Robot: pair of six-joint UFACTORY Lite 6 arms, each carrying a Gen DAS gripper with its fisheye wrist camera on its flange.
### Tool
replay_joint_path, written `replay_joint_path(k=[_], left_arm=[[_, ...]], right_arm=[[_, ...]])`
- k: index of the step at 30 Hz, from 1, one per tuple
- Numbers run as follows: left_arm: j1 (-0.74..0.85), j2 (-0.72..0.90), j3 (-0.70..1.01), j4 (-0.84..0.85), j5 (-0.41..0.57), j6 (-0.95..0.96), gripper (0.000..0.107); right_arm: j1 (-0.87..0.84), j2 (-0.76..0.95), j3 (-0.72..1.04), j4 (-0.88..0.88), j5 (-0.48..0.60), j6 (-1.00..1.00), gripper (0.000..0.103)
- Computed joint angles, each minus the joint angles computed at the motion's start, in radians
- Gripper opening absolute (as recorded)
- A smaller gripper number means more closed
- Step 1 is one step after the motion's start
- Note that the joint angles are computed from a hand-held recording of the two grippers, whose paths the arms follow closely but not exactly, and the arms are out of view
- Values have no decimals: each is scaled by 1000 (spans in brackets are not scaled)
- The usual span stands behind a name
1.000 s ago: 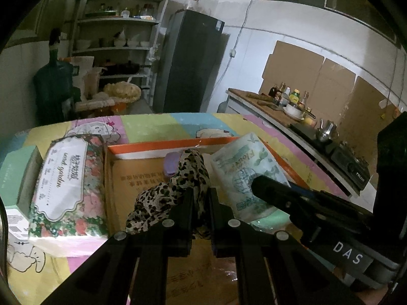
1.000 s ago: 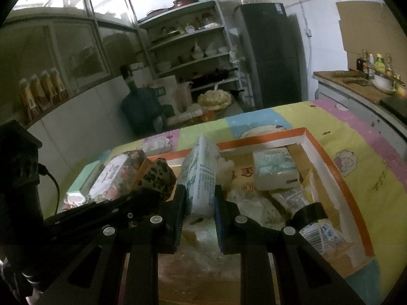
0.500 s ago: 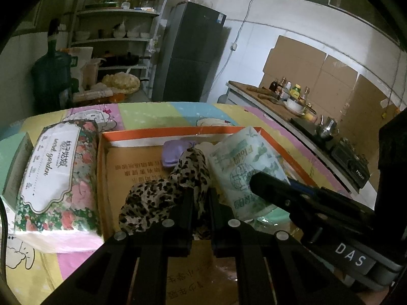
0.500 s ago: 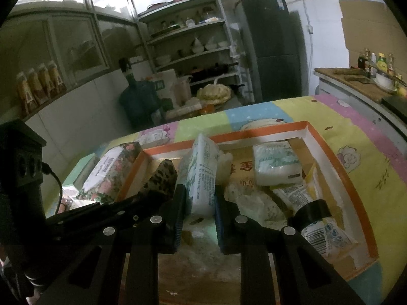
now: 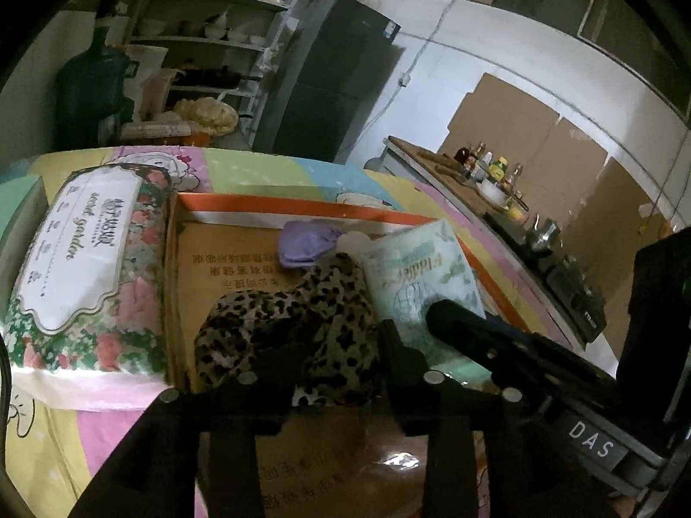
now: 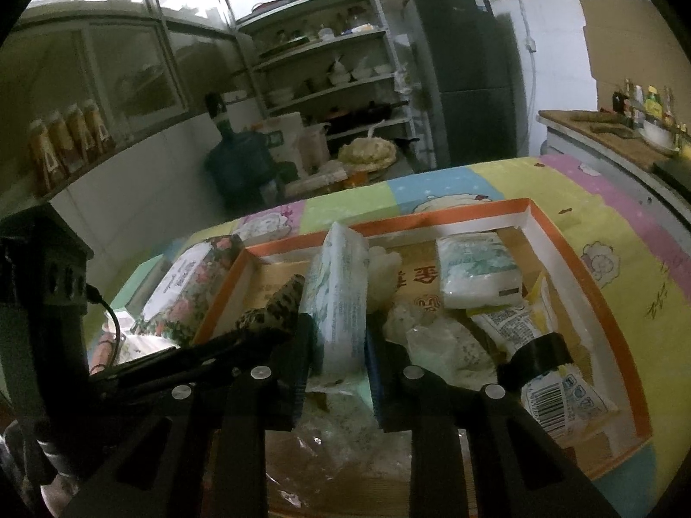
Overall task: Organize soft objects
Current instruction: 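Carry the cloth and carton over the box and lower them with both tools, then open both tools to release the cloth and carton into the box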
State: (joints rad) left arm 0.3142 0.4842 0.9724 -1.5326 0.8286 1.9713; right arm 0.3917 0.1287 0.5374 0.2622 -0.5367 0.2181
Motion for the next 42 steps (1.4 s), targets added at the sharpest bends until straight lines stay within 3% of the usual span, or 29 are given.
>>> replay_joint_path(k=[2, 6, 26, 30, 42], left_arm=[[7, -2, -4, 5, 13, -6, 37], [17, -23, -26, -9, 19, 8, 37], [106, -223, -166, -17, 79, 87, 38], [137, -298, -215, -41, 79, 133, 38], [254, -498, -343, -135, 67, 293, 38]], right_arm=[[3, -9, -8, 0, -2, 7, 30], [12, -22, -15, 20, -7, -2, 44], [65, -191, -99, 163, 3, -102, 45], [82, -250, -129, 200, -1, -121, 56], [252, -293, -118, 504, -43, -350, 56]])
